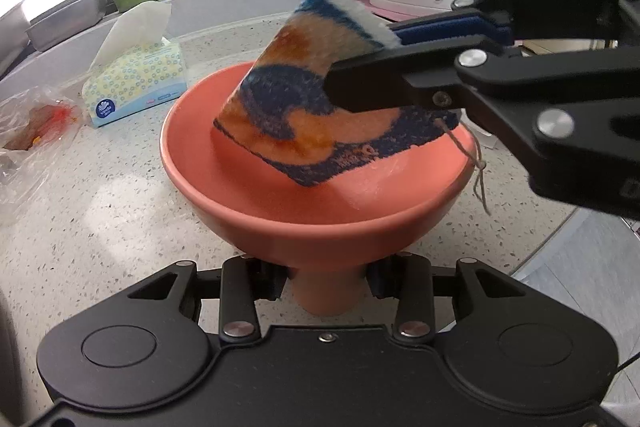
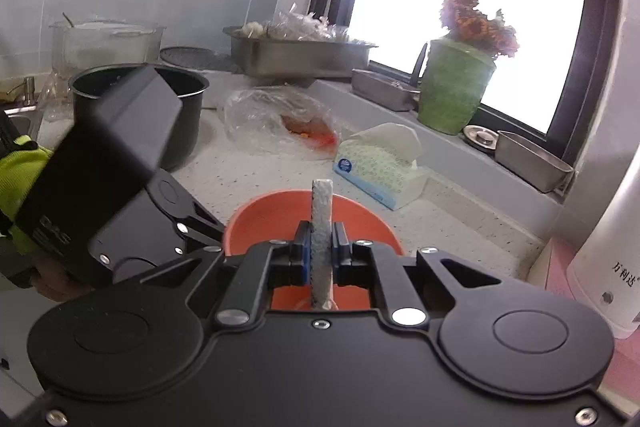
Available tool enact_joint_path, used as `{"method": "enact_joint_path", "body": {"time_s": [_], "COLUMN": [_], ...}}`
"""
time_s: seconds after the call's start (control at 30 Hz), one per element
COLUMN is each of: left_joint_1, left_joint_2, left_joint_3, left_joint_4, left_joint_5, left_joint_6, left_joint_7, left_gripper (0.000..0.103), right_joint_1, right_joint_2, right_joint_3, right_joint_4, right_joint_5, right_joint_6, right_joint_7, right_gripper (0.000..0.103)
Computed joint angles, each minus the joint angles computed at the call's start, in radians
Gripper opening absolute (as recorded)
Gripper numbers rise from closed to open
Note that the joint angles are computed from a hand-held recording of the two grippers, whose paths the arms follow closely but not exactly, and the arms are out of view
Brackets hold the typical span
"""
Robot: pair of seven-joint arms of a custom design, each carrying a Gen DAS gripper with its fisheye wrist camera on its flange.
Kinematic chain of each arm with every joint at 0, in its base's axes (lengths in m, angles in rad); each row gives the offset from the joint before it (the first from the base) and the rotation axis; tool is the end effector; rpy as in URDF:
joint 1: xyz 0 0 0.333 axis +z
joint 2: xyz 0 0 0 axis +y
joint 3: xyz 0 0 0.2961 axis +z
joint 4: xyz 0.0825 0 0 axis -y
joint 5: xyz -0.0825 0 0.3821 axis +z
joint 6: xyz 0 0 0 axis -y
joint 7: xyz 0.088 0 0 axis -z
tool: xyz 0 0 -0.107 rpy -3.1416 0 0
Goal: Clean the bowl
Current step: 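Scrub the bowl's inner wall and rim with the sponge, right gripper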
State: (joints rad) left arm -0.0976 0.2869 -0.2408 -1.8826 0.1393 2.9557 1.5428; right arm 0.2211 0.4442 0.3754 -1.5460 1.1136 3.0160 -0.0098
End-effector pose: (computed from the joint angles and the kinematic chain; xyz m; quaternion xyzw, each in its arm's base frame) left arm 0.6256 -0.2158 0.4382 -0.5099 0.7680 -0.3141 0.2269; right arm 0.6404 0.2982 0.4736 -0.8053 0.2345 -0.2741 0.4705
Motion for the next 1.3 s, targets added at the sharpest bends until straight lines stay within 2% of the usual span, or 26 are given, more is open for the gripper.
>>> {"method": "enact_joint_path", "body": {"time_s": [0.13,0.27,0.37,0.47,0.57,0.67,0.87,1.03,1.1,1.3], "left_joint_1": [0.000,-0.012,-0.019,-0.023,-0.021,-0.018,-0.011,-0.004,-0.001,-0.026], "left_joint_2": [0.000,-0.003,-0.004,-0.003,-0.005,-0.003,-0.001,-0.002,-0.006,-0.014], "left_joint_3": [0.002,0.015,0.021,0.024,0.022,0.019,0.014,0.007,0.004,0.032], "left_joint_4": [-0.001,-0.003,0.001,0.012,0.012,0.015,0.014,-0.001,-0.009,-0.036], "left_joint_5": [0.002,0.017,0.029,0.038,0.037,0.033,0.026,0.014,0.012,0.052], "left_joint_6": [0.002,-0.001,-0.010,-0.030,-0.035,-0.038,-0.033,-0.005,0.004,0.050], "left_joint_7": [-0.006,-0.033,-0.054,-0.067,-0.073,-0.071,-0.059,-0.048,-0.043,-0.102], "left_gripper": [0.039,0.039,0.039,0.039,0.039,0.039,0.039,0.039,0.039,0.039], "right_joint_1": [-0.067,-0.059,-0.031,0.006,0.018,0.025,0.025,0.024,0.029,0.040], "right_joint_2": [0.006,-0.005,-0.011,-0.017,-0.017,-0.014,-0.016,-0.006,0.017,0.068], "right_joint_3": [0.063,0.030,-0.020,-0.084,-0.116,-0.144,-0.166,-0.173,-0.181,-0.182], "right_joint_4": [0.005,0.000,-0.001,0.009,0.028,0.056,0.094,0.130,0.190,0.328], "right_joint_5": [0.160,0.215,0.186,0.064,-0.035,-0.152,-0.328,-0.429,-0.493,-0.596], "right_joint_6": [-0.016,-0.079,-0.135,-0.195,-0.244,-0.303,-0.394,-0.476,-0.561,-0.737], "right_joint_7": [-0.164,-0.217,-0.194,-0.092,-0.001,0.073,0.110,0.092,0.077,-0.043], "right_gripper": [0.011,0.011,0.012,0.012,0.011,0.011,0.011,0.011,0.011,0.012]}}
